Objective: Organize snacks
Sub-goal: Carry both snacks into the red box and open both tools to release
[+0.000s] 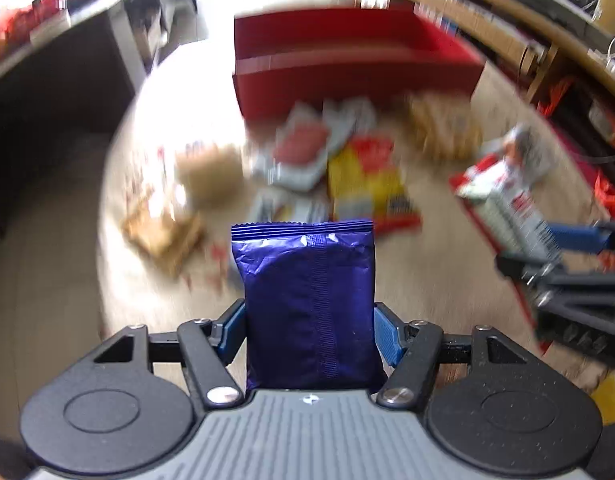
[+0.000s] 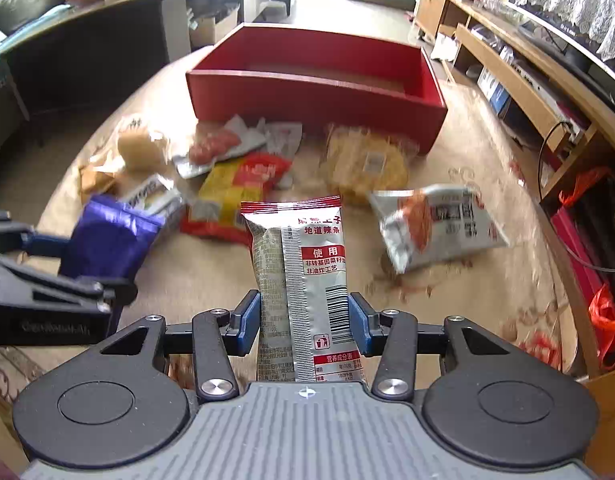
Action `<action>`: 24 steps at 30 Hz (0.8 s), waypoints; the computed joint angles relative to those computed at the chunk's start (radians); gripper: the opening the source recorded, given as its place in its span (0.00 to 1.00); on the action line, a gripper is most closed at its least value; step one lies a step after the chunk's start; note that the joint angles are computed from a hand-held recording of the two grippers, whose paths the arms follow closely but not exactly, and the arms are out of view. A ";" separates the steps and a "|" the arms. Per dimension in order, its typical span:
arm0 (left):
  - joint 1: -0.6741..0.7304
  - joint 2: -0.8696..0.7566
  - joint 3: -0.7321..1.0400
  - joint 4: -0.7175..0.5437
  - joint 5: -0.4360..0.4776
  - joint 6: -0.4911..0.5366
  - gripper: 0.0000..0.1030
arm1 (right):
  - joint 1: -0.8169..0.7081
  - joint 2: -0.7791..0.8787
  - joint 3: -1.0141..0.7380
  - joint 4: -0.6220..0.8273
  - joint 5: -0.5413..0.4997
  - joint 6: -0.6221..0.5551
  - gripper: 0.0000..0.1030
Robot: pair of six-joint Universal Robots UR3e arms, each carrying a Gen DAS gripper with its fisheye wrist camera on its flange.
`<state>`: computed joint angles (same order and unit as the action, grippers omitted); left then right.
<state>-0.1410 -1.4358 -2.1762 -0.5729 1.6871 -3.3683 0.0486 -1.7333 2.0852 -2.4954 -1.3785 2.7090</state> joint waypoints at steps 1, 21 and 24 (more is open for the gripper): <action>0.005 -0.007 0.017 0.013 0.000 0.012 0.58 | 0.003 0.015 -0.016 -0.008 0.001 0.009 0.52; 0.144 -0.679 0.856 0.028 -0.015 0.137 0.58 | 0.098 0.789 -0.986 -0.021 -0.093 0.238 0.52; 0.146 -0.774 0.963 0.028 -0.001 0.149 0.58 | 0.103 0.912 -1.147 0.025 -0.115 0.246 0.52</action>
<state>0.0054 -2.2102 -1.2129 -0.5445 1.6859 -3.2192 0.1513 -0.8217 0.9384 -2.4707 -1.4937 2.9554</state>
